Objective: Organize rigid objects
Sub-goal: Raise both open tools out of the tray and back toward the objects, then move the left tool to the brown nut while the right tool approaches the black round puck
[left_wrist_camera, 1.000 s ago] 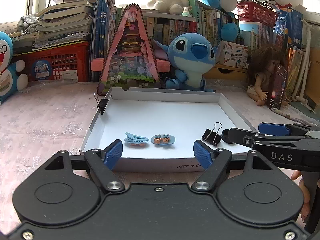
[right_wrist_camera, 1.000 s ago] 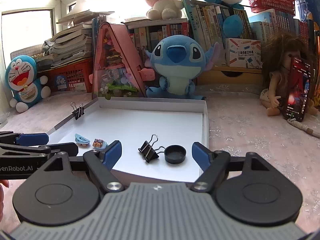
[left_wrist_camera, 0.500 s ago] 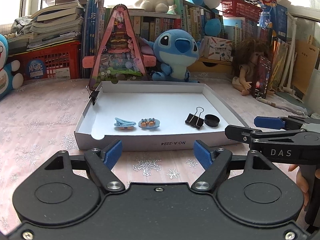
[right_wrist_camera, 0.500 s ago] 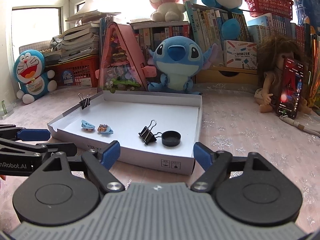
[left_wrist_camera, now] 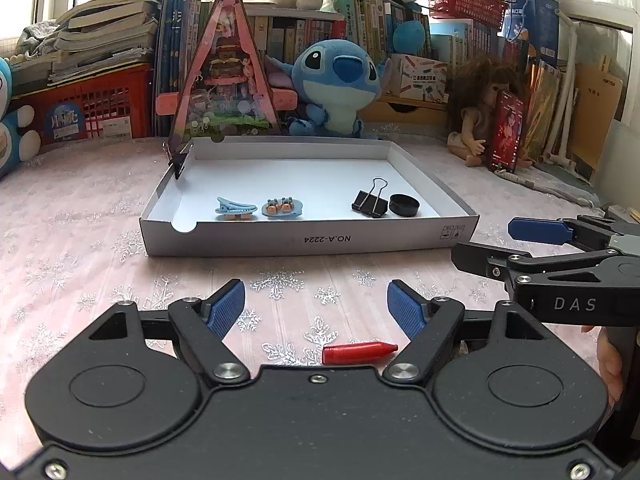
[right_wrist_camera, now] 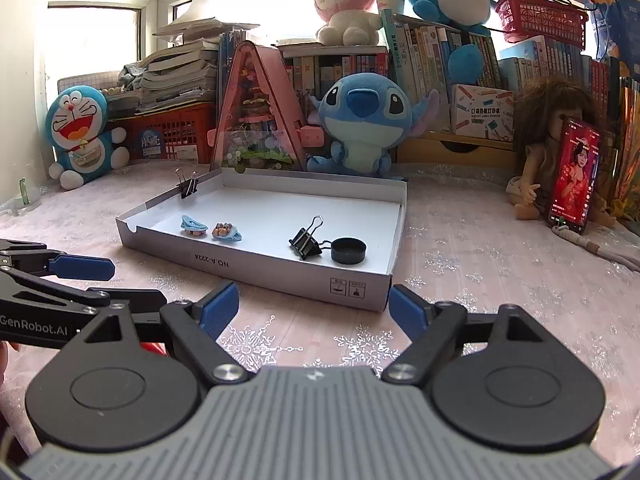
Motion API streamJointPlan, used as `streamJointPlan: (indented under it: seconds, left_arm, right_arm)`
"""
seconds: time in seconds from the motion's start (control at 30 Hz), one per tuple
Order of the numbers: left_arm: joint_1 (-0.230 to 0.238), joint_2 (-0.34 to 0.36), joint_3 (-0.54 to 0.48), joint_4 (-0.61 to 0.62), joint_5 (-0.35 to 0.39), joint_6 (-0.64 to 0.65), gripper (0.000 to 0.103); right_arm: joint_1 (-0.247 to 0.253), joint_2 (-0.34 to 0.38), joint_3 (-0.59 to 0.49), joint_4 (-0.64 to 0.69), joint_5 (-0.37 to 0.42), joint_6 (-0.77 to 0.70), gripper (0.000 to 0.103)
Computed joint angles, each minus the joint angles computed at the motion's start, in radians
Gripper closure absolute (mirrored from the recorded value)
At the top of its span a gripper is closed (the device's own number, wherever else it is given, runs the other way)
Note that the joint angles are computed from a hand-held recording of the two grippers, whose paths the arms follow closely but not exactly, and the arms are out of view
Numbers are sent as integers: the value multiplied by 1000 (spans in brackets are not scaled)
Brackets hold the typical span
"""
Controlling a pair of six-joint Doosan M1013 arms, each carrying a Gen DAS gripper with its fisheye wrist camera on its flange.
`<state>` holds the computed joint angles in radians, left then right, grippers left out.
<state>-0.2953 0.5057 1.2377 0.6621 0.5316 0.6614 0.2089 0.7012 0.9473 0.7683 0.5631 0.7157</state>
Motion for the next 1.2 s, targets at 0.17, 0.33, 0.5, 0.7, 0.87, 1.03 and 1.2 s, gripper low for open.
streamJointPlan:
  seconds: [0.17,0.33,0.5,0.7,0.87,1.03,1.2]
  left_arm:
    - [-3,-9,21,-6,-7,2,26]
    - [-5,-19,38,-9,-18,0,26]
    - [-6,-29,56,-18,-29,5,26]
    - [-8,-39,76,-22,-41,16,26]
    - [-6,-48,92,-85,-69,82,32]
    - [-9,-52,102,-101,-78,106,41]
    - [-7,-52,103,-137,-85,138,54]
  right_arm:
    - [-2,-12,27,2,-3,-3,14]
    - [-6,-23,50,12,-15,-10,14]
    - [-6,-35,75,17,-32,-33,14]
    - [-7,-50,104,36,-38,-77,14]
    - [-9,-54,114,32,-29,-64,14]
    - [-11,-58,124,35,-30,-66,14]
    - [-13,-62,131,46,-30,-71,14]
